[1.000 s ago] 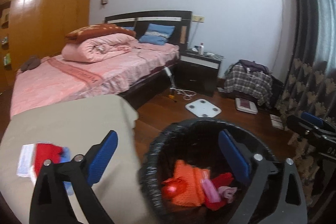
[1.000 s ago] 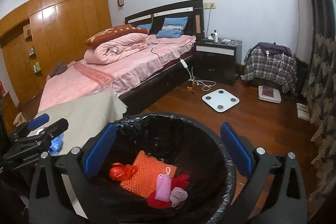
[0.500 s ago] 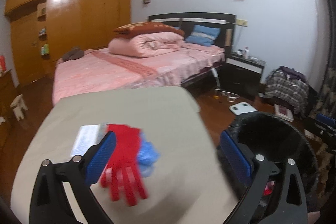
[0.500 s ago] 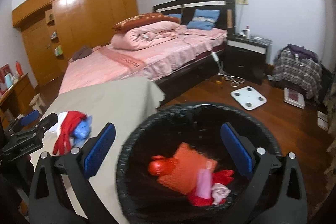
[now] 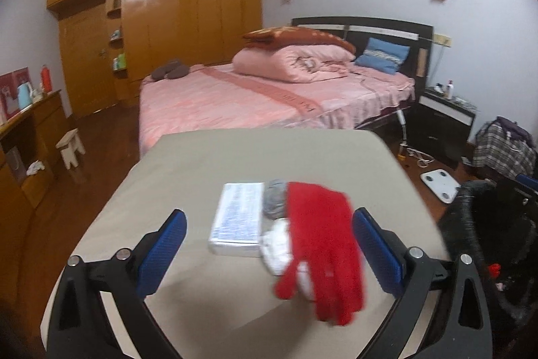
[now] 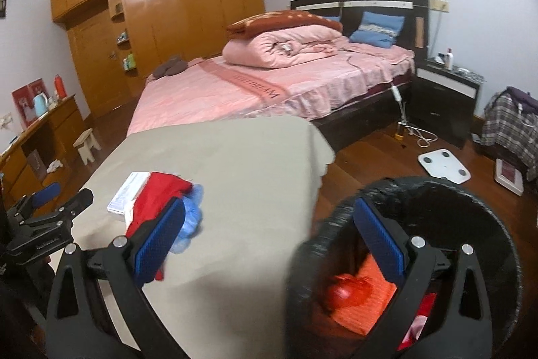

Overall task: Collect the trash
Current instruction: 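Move both tools back over the remaining items on the table, then grasp the white printed medicine box with the left tool while the right tool grasps the red glove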

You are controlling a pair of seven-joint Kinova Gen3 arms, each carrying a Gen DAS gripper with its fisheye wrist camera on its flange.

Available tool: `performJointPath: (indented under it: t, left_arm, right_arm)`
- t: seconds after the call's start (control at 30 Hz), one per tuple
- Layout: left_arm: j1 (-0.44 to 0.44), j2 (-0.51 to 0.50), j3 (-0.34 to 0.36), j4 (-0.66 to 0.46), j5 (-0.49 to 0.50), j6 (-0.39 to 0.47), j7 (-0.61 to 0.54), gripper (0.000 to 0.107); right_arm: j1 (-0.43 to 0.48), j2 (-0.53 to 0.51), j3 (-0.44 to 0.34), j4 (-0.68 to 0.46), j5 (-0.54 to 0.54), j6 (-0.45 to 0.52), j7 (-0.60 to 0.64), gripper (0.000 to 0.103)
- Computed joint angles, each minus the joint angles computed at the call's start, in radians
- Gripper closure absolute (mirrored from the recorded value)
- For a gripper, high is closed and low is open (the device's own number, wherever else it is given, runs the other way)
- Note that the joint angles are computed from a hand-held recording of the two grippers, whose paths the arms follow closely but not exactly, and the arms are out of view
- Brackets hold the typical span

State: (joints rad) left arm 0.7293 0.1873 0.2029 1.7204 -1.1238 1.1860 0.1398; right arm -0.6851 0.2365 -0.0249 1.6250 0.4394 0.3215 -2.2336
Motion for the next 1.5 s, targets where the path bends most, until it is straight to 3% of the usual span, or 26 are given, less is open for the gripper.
performJointPath:
  t: [0.4, 0.77, 1.03, 1.2, 1.3, 1.5]
  left_arm:
    - [-0.138, -0.002, -0.052, 0.084, 0.039, -0.152, -0.006, 0.016]
    - [-0.211, 0.058, -0.110, 0.068, 0.099, -0.312, -0.097, 0.019]
    - [-0.227, 0.079, -0.145, 0.037, 0.214, -0.356, -0.205, 0.025]
    - [-0.219, 0.060, -0.163, 0.061, 0.217, -0.368, -0.178, 0.039]
    - [-0.205, 0.061, -0.160, 0.056, 0.213, -0.323, -0.159, 0.040]
    - [-0.241, 0.077, -0.151, 0.032, 0.279, -0.329, -0.226, 0.039]
  right_arm:
    - [-0.040, 0.179, -0.006, -0.209, -0.086, 0.073, 0.094, 0.006]
    - [-0.046, 0.270, -0.003, -0.314, -0.161, 0.117, 0.167, 0.006]
    - [-0.042, 0.285, 0.000, -0.322, -0.193, 0.116, 0.185, 0.006]
    - [-0.045, 0.281, 0.002, -0.313, -0.199, 0.109, 0.194, 0.006]
    - [-0.047, 0.279, 0.005, -0.310, -0.201, 0.106, 0.195, 0.006]
    - [-0.048, 0.277, 0.003, -0.313, -0.205, 0.114, 0.199, 0.006]
